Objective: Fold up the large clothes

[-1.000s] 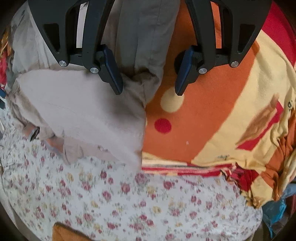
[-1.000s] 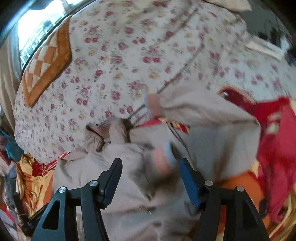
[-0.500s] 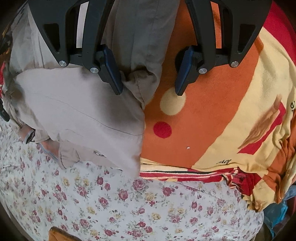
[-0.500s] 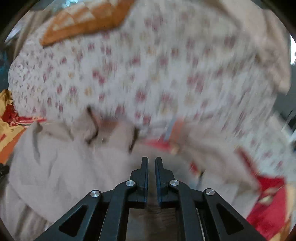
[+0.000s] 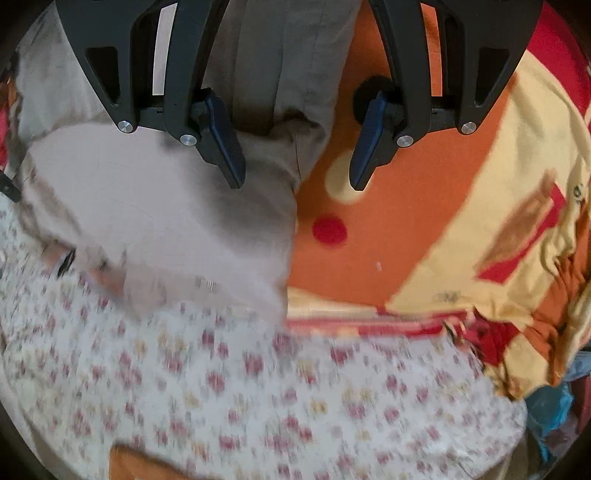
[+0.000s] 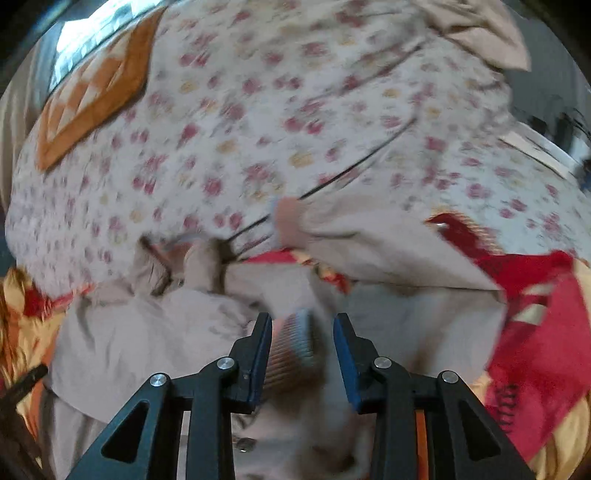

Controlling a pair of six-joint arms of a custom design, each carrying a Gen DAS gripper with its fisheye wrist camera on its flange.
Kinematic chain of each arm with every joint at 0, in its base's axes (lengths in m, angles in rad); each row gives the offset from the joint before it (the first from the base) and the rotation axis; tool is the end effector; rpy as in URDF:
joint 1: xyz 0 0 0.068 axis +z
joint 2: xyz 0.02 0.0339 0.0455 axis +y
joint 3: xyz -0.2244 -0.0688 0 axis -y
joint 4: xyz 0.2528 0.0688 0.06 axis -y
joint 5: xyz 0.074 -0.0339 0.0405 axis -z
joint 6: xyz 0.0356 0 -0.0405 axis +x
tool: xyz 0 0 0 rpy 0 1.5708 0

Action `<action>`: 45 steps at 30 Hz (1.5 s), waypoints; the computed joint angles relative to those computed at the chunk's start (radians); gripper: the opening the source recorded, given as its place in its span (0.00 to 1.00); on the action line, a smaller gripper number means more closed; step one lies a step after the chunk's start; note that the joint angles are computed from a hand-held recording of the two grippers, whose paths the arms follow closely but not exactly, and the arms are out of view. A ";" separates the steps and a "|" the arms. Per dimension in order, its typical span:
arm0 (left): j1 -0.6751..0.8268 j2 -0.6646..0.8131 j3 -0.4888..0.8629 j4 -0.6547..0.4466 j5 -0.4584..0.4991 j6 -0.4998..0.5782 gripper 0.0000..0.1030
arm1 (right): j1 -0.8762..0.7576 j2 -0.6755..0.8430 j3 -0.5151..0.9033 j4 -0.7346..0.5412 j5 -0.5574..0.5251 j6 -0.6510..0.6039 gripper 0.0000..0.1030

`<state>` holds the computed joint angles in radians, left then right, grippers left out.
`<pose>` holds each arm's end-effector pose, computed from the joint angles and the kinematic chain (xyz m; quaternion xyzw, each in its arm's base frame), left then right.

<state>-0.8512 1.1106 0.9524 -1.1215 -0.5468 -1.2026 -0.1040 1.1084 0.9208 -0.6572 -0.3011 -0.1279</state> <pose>0.1519 -0.1453 0.2340 -0.2051 0.9312 0.0187 0.3009 0.2509 -0.0156 0.2454 -0.0643 0.9236 0.0987 0.3649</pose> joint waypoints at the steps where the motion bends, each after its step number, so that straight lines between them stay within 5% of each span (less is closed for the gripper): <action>1: 0.018 0.014 -0.010 0.012 0.036 0.010 0.57 | 0.037 0.068 0.028 -0.022 0.042 -0.021 0.33; 3: 0.011 0.016 -0.012 0.012 0.025 0.004 0.58 | 0.119 0.163 0.034 -0.043 0.215 -0.026 0.33; 8: -0.002 0.011 -0.004 -0.004 0.015 -0.007 0.58 | -0.009 -0.019 -0.017 -0.123 0.055 -0.083 0.35; 11: -0.041 -0.006 0.016 -0.023 -0.024 -0.030 0.58 | -0.149 -0.159 -0.048 -0.205 -0.050 -0.149 0.52; 15: -0.108 -0.022 0.052 -0.055 -0.087 -0.082 0.58 | -0.322 -0.239 -0.080 -0.314 -0.176 -0.281 0.56; 26: -0.131 0.077 0.046 -0.028 -0.054 -0.087 0.58 | -0.377 -0.244 -0.102 -0.312 -0.208 -0.299 0.56; 30: -0.119 0.056 0.022 -0.005 -0.037 -0.084 0.58 | -0.294 -0.208 -0.082 -0.233 -0.141 -0.225 0.57; 33: -0.117 0.047 0.013 0.001 -0.031 -0.078 0.58 | -0.197 -0.120 -0.042 -0.115 -0.057 -0.159 0.67; 37: -0.108 0.046 0.010 0.009 -0.025 -0.069 0.60 | -0.077 0.036 0.010 0.065 0.143 -0.132 0.71; 45: -0.068 0.044 -0.008 0.043 -0.005 -0.047 0.68 | 0.081 0.354 0.121 0.311 0.387 -0.325 0.81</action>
<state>-0.9187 1.1544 0.9446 -1.0783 -0.5515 -1.2494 -0.0234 1.4621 1.0413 -0.3463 0.0858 -0.4533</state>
